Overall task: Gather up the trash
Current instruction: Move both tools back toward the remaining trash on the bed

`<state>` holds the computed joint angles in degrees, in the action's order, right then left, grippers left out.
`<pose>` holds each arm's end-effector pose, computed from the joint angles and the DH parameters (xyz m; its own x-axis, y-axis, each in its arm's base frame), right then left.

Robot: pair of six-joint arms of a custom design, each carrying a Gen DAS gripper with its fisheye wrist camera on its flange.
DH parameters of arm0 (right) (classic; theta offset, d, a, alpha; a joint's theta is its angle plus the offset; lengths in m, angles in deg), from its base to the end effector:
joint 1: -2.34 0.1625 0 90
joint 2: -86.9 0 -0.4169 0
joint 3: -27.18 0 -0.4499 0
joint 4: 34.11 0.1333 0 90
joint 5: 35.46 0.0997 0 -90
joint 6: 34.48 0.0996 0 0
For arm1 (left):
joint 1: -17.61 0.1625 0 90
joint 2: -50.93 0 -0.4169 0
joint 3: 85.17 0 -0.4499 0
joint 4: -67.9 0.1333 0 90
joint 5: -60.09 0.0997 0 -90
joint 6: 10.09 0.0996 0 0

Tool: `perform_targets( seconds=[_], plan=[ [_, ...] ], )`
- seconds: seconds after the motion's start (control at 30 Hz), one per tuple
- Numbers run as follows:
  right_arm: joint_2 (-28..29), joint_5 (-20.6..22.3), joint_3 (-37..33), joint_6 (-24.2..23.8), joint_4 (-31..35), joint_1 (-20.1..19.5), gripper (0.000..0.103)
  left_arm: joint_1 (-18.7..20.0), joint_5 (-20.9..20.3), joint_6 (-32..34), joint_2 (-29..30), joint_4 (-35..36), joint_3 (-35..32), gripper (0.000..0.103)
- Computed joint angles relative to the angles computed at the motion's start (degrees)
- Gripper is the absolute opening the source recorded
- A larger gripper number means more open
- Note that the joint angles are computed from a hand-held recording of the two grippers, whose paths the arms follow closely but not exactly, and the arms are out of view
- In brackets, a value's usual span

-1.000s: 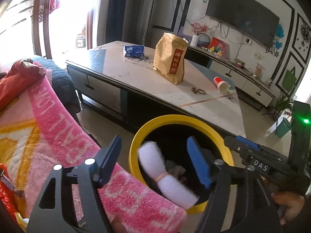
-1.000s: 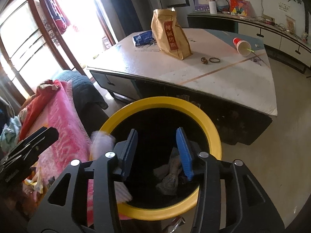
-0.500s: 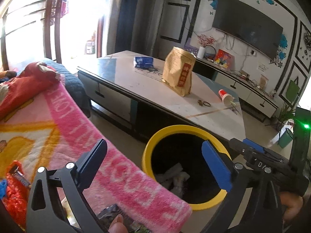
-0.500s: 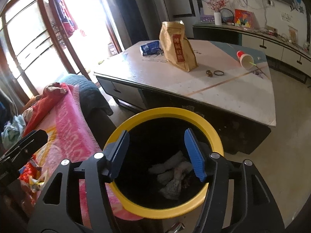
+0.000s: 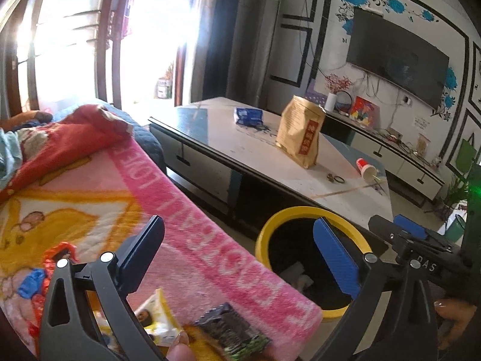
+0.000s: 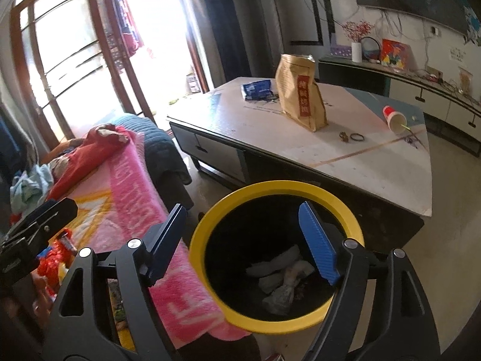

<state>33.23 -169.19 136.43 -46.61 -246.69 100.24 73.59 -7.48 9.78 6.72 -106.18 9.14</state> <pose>0.1472 -0.5919 0.1909 -0.7740 0.4378 0.4575 -0.2213 0.4900 -0.8432 -0.2617 -0.6939 0.0874 -0.6750 0.5537 -0.4875 0.7373 0.5307 -0.4181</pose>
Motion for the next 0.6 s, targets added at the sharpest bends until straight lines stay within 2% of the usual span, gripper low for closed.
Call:
perform_targets(
  seconds=[0.27, 0.6],
  plan=[
    [1.5, 0.2, -1.1, -1.8, 0.5, 1.6, 0.069, 0.5, 1.3, 1.6, -2.2, -4.1, 2.4, 0.096],
    [3.0, 1.2, -1.8, -3.6, 0.9, 3.1, 0.069, 1.2, 2.6, 1.0, -4.3, -5.9, 4.3, 0.096]
  ],
)
